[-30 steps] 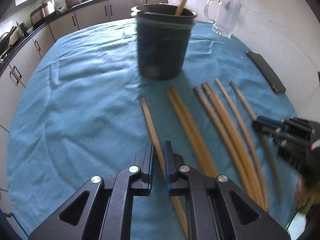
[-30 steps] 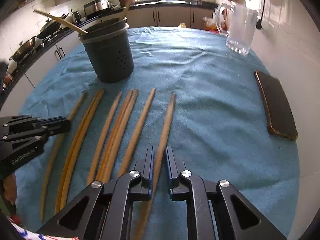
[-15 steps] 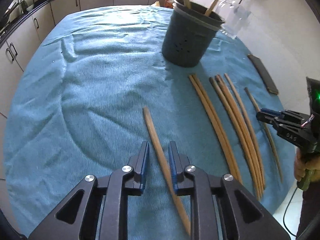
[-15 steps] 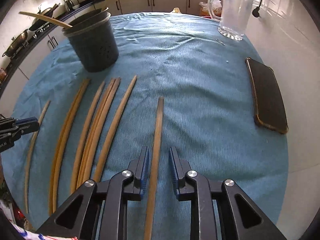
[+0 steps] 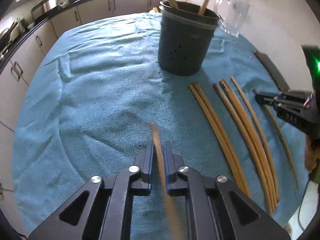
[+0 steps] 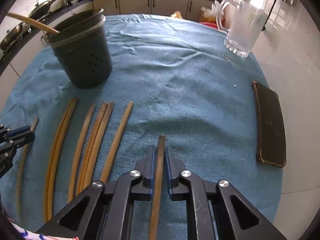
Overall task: Organize utensils
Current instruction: 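Lift the chopsticks upright with both tools and carry them over the cup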
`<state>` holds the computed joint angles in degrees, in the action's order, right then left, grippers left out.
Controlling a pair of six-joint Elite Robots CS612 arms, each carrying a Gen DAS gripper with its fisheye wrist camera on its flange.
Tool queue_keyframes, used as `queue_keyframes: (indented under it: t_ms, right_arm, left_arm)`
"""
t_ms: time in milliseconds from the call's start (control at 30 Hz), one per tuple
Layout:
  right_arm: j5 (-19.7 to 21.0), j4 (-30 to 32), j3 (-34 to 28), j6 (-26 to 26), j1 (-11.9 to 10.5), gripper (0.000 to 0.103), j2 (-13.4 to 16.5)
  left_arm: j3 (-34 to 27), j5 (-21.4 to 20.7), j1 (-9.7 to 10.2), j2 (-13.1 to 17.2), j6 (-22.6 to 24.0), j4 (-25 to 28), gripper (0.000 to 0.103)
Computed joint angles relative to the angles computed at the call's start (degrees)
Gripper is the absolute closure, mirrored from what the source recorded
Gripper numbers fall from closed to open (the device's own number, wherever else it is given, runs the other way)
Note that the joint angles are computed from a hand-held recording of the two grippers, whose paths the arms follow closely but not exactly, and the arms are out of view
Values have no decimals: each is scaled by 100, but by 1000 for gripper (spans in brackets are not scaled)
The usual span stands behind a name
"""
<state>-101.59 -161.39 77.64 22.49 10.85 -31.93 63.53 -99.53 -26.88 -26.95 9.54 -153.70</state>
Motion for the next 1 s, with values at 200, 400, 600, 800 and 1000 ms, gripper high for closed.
queue_keyframes:
  t_ms: [200,400,600,800,1000]
  right_arm:
    - [-172,-1134,532,213,35,96,-247]
    - [-621,-2336,1080,205,212,96,-593]
    - [-1010,-3160,1401,147,398,96,-824]
    - [-1309,-3480,1516,29,593,96,-916]
    - [-1456,-3669,1571,-92,661,96,-987]
  left_arm:
    - [512,-87,47,-293,-273,-875,96]
    - [1446,-334,141,-832,-449,-2433,96]
    - [2161,-374,143,-1224,-529,-3604,96]
    - [2554,-396,103,-1414,-475,-4371,96]
    - [2621,-532,82,-1500,-503,-4606,96]
